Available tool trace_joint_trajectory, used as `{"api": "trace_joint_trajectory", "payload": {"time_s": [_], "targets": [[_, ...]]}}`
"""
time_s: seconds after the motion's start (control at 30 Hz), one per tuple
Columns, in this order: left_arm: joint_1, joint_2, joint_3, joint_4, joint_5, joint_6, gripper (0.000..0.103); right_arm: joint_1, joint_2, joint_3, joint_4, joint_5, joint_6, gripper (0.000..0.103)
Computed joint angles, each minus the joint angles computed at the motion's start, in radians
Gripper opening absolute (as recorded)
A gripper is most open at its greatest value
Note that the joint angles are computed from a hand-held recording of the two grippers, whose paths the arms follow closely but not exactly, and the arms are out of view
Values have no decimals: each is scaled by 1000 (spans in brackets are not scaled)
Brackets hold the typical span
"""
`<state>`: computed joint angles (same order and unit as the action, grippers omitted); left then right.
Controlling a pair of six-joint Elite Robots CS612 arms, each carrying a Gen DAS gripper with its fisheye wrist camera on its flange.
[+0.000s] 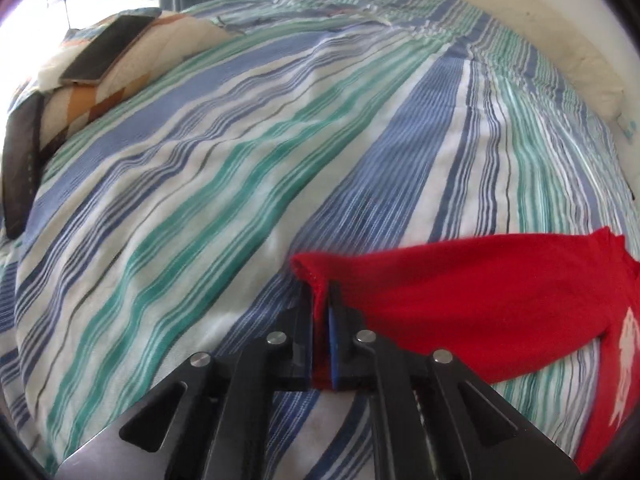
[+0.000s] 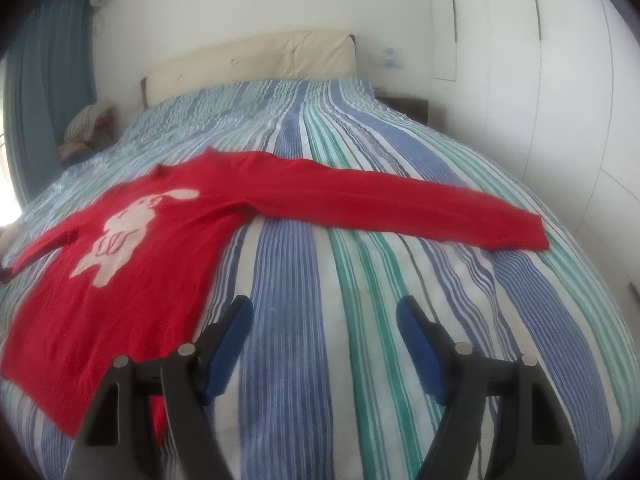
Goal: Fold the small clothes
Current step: 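Grasp the other sleeve cuff with the left gripper and pull it outward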
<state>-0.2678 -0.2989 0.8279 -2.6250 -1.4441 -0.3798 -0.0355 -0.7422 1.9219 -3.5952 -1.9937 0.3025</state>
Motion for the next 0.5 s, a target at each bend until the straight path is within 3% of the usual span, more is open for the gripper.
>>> {"api": "trace_joint_trajectory", "payload": {"time_s": [0.1,0.2,0.27,0.3,0.37,0.43,0.5], "targets": [[-2,13,-17,15,44,1,4,1,1,-4,16,-5,-1,74],[2,25,-35,22,40,-1,5,-1,1,-6,24,2,1,74],[2,15,-15,-1,35,7,13,-2,1,-4,20,6,-1,74],[3,1,7,-14,28,9,17,-1,0,-3,19,6,0,74],[-3,-39,71,-38,54,14,41,-4,-1,-1,19,12,3,74],[-13,-94,170,-110,74,28,50,-6,-3,2,19,16,13,74],[-18,-152,276,-191,-17,59,50,-9,-6,7,15,23,22,74]]}}
